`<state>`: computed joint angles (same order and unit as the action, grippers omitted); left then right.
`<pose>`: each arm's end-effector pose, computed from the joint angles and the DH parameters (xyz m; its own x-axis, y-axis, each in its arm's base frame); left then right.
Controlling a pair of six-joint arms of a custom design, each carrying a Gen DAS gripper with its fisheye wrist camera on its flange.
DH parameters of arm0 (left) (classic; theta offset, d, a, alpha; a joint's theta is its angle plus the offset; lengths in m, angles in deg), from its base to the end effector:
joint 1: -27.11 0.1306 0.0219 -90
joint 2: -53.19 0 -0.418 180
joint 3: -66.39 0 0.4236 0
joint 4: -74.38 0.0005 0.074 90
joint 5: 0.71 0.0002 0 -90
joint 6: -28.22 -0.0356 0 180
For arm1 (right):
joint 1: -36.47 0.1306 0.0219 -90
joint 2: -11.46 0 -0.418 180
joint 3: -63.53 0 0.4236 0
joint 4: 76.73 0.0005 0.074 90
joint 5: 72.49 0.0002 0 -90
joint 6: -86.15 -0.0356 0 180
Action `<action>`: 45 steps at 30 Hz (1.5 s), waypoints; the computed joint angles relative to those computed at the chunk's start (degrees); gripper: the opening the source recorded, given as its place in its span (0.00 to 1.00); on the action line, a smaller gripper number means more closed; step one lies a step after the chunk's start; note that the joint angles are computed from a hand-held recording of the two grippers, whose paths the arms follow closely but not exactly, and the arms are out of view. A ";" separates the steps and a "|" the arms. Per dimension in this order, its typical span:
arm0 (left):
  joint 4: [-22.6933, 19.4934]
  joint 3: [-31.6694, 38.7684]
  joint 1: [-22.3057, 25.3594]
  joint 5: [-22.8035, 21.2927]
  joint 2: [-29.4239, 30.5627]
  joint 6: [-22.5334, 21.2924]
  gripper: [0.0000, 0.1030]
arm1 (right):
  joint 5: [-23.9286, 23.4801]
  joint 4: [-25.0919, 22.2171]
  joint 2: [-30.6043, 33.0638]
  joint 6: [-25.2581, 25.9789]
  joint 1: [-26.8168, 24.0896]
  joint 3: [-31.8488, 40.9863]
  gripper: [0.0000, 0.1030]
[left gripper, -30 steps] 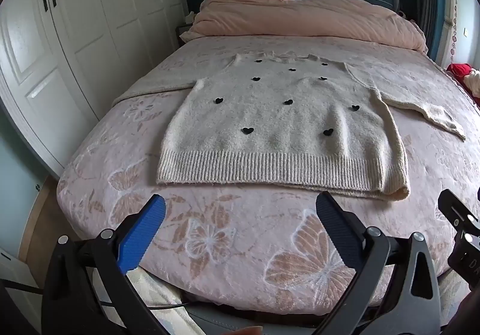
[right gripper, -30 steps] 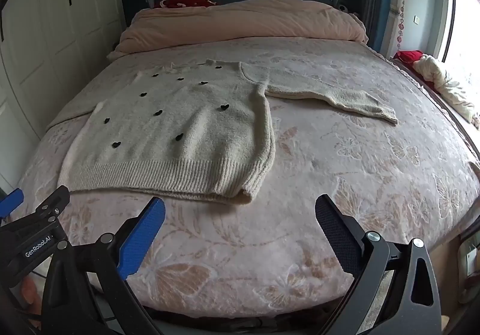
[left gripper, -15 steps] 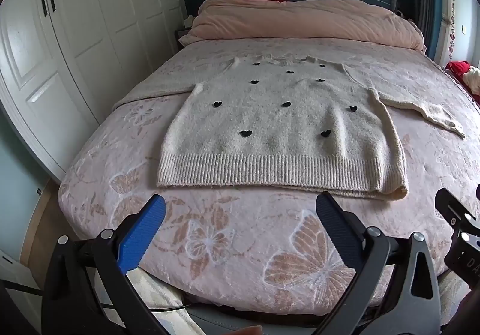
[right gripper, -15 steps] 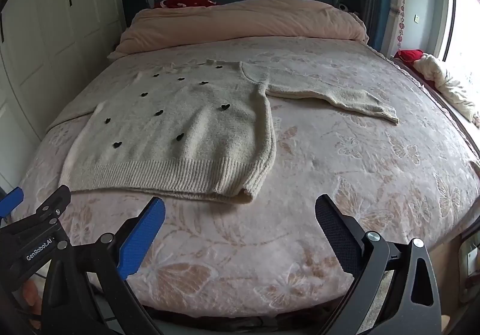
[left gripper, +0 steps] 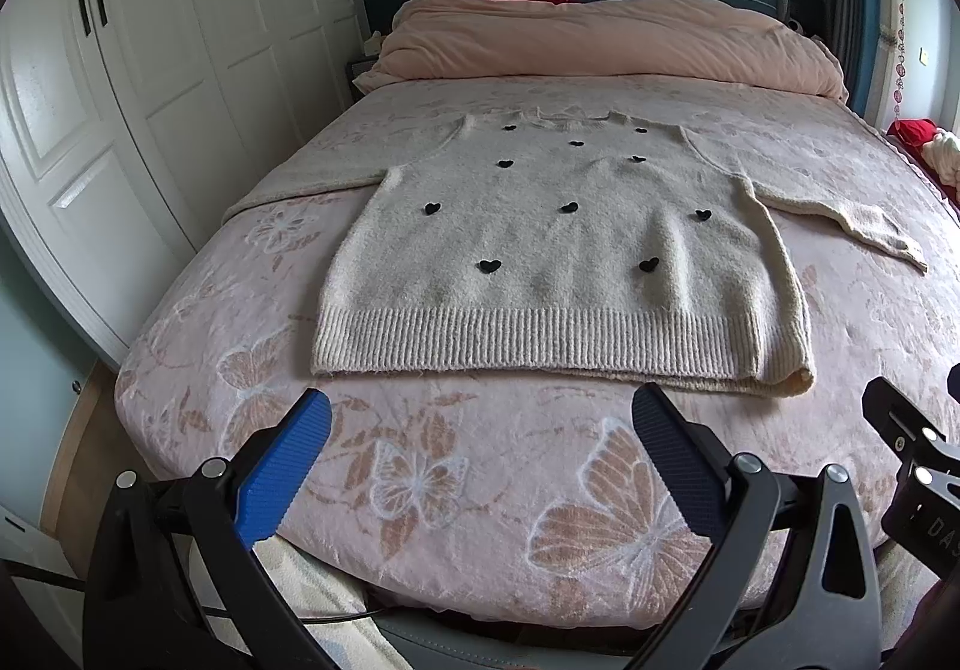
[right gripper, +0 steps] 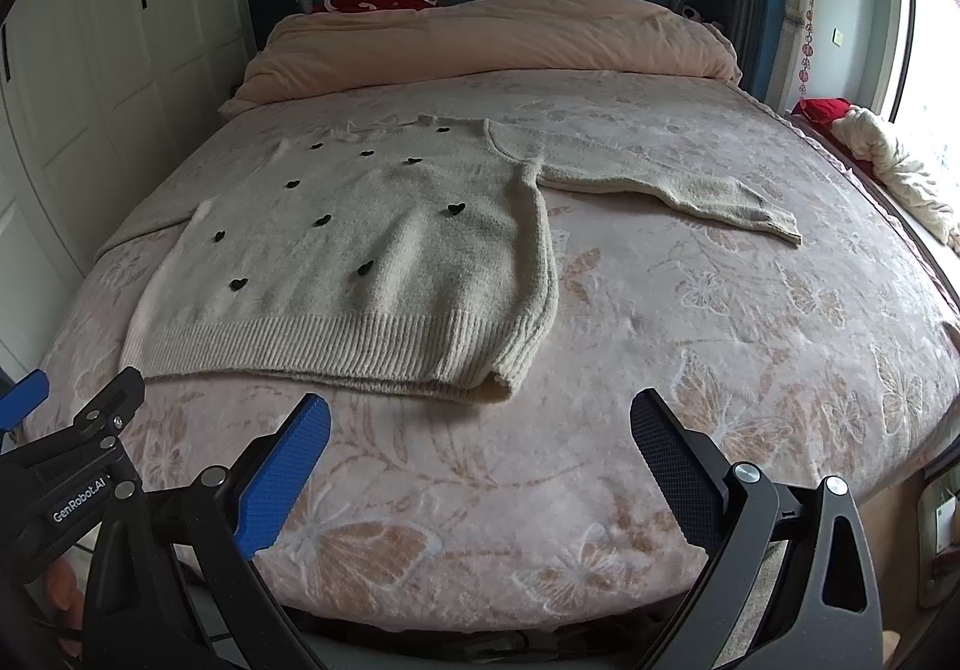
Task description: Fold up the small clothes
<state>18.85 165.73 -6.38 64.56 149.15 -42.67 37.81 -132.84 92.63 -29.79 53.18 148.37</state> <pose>0.4693 -0.2933 0.4872 -0.7162 0.1173 -0.6879 0.0557 0.9922 0.1112 0.4306 0.1159 0.4855 -0.7121 0.2146 -0.6685 0.2718 0.9622 0.0193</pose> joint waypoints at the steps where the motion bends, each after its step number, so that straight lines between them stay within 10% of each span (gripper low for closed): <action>1: 0.03 -0.04 -0.01 0.01 0.02 -0.09 0.95 | -0.06 0.02 -0.04 -0.03 0.01 -0.03 0.95; 45: 0.59 -0.93 -0.50 -0.19 -0.23 -0.38 0.95 | -0.46 0.17 -0.20 -0.33 0.17 -0.54 0.95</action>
